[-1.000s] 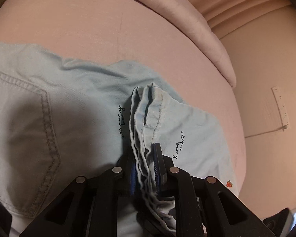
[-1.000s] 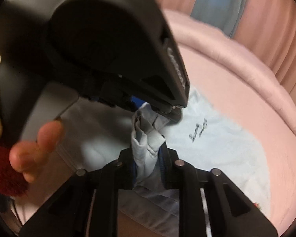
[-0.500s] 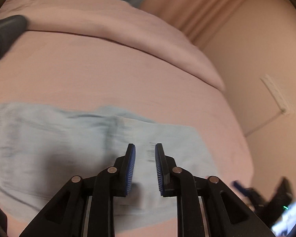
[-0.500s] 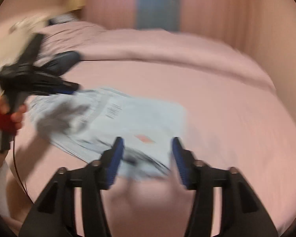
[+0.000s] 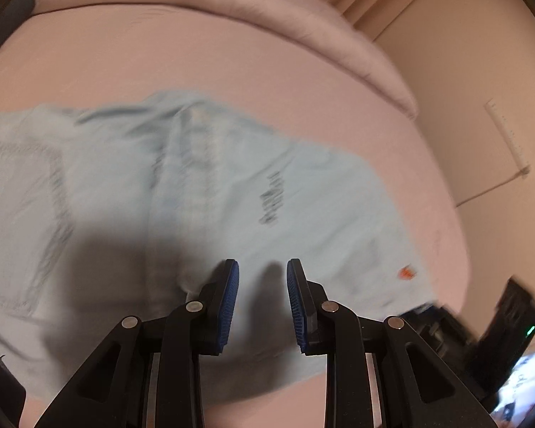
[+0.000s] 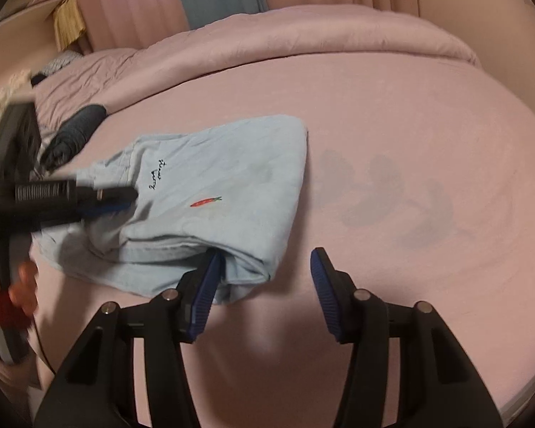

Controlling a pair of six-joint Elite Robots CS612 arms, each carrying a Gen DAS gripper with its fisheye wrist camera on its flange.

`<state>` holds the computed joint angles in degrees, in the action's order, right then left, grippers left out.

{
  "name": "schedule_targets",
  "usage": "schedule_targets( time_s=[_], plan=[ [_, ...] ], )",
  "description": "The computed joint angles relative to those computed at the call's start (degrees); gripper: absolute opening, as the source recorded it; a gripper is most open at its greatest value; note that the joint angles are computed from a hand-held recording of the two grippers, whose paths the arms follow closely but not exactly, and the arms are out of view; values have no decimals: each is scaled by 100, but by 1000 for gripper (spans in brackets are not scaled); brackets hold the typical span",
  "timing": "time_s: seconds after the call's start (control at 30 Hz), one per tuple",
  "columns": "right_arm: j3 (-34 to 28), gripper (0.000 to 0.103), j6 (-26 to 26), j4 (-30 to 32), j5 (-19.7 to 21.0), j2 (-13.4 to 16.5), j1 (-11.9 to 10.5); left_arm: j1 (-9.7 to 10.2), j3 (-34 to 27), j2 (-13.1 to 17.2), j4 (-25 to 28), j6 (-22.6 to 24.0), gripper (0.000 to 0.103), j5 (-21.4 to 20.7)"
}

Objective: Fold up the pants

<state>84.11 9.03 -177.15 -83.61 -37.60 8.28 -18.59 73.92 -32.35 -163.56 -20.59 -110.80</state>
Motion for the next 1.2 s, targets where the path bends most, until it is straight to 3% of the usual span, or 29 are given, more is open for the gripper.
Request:
schedule_targets(
  time_s=[0.03, 0.07, 0.17, 0.2, 0.4, 0.6, 0.67, 0.87, 0.9, 0.97, 1.03, 1.1, 1.17, 1.2],
  plan=[
    [-92, 32, 16, 36, 32, 59, 1, -9, 12, -19, 90, 96, 25, 83],
    [-163, 15, -57, 162, -94, 83, 21, -10, 48, -39, 147, 192, 25, 128],
    [0, 14, -124, 459, -510, 3, 106, -25, 185, -124, 171, 437, 25, 246],
    [4, 14, -71, 520, -475, -9, 96, -51, 181, -129, 180, 519, 25, 330],
    [18, 19, 794, 633, 591, 86, -203, 25, 387, -146, -145, 494, 18, 201],
    [97, 35, 375, 1065, 823, -116, -263, 170, 691, -282, -184, 505, 17, -208],
    [116, 40, -194, 1199, 390, -211, -165, 227, 814, -350, -146, 473, 18, -249],
    [119, 38, -1245, 1171, -322, -405, 40, 275, 1192, -674, -217, 435, 18, 125],
    [161, 39, -1282, 1130, -297, -457, 23, 252, 1161, -666, -278, 389, 19, 151],
    [172, 42, -1270, 1058, 148, -532, -44, 233, 1023, -602, -351, 328, 19, 117],
    [100, 40, -1295, 1178, 645, -563, -98, 213, 886, -520, -513, 296, 19, -76],
    [2, 41, -1391, 975, 887, -508, -88, 210, 712, -394, -609, 326, 19, -310],
    [-297, 38, -1586, 852, 852, -302, 16, 168, 552, -274, -748, 293, 19, -412],
    [-495, 27, -1698, 889, 909, -174, 70, 141, 455, -189, -820, 266, 19, -438]
  ],
)
